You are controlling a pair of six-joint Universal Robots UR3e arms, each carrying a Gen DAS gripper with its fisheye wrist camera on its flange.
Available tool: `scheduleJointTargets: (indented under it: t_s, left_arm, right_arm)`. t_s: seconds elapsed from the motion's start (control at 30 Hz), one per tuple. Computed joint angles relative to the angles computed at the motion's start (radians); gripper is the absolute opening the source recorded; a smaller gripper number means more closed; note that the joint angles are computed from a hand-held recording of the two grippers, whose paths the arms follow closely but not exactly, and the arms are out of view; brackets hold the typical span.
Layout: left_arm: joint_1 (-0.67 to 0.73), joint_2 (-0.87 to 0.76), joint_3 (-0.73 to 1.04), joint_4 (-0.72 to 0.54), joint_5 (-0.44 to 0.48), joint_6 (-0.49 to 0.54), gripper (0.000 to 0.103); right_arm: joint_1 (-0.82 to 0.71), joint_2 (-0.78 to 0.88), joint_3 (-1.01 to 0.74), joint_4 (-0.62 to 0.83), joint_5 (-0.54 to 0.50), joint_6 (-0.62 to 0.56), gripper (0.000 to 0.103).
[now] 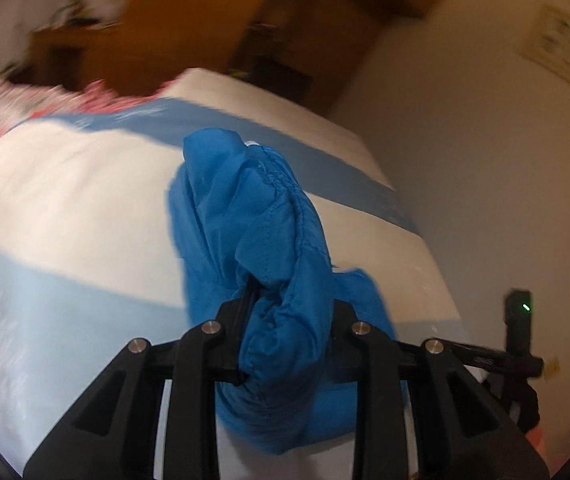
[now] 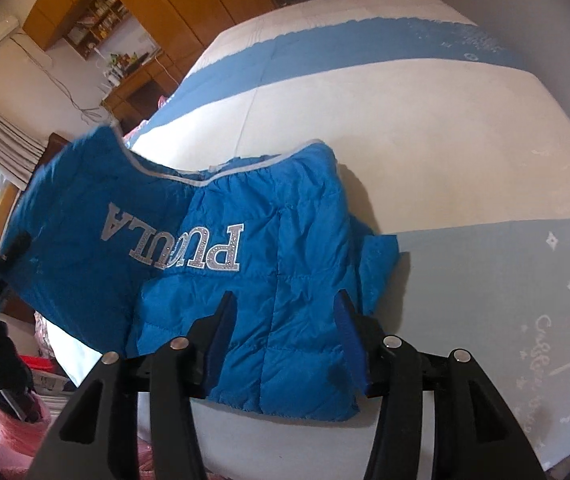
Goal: Fold large clothes
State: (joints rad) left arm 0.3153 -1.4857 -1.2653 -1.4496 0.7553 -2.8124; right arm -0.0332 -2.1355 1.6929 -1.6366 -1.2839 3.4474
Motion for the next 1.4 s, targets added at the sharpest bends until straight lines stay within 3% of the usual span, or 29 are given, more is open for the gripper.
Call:
scheduleJointTargets:
  t_s: [0.13, 0.3, 0.5, 0.8, 1.03, 1.13, 1.27, 1.4]
  left_arm:
    - [-0.161, -0.090, 0.101, 0.034, 0.045, -0.017, 0.025]
    - [-0.357, -0.227, 0.199, 0.077, 0.137, -0.047, 0.025]
    - [-0.497, -0.397, 0.283, 0.102, 0.236, -0.061, 0.025]
    - [-0.555, -0.500, 0.259, 0.134, 0.281, -0.024, 0.026]
    - [-0.572, -0.464, 0.136, 0.213, 0.305, -0.012, 0.028]
    - [-0.553, -0.407, 0.109, 0.178, 0.276, 0.004, 0.035]
    - [-0.479, -0.323, 0.131, 0.038, 0.152, 0.038, 0.068]
    - [-0.379, -0.227, 0.115, -0.041, 0.058, 0.073, 0.079]
  right_arm:
    - [0.014, -0.021, 0.005, -0.003, -0.021, 0.040, 0.051]
    - [-0.075, -0.108, 0.032, 0.074, 0.004, 0.009, 0.051]
    - [-0.136, -0.165, 0.061, 0.122, 0.034, -0.014, 0.051]
    - [-0.184, -0.177, 0.098, 0.130, 0.075, -0.052, 0.051]
    - [-0.150, -0.116, 0.107, 0.067, 0.090, -0.036, 0.051]
    - [-0.130, -0.074, 0.089, 0.044, 0.092, -0.034, 0.051]
    - [-0.084, 0.013, 0.026, 0.005, 0.070, -0.030, 0.061]
    - [-0.069, 0.082, -0.020, -0.021, 0.091, -0.044, 0.072]
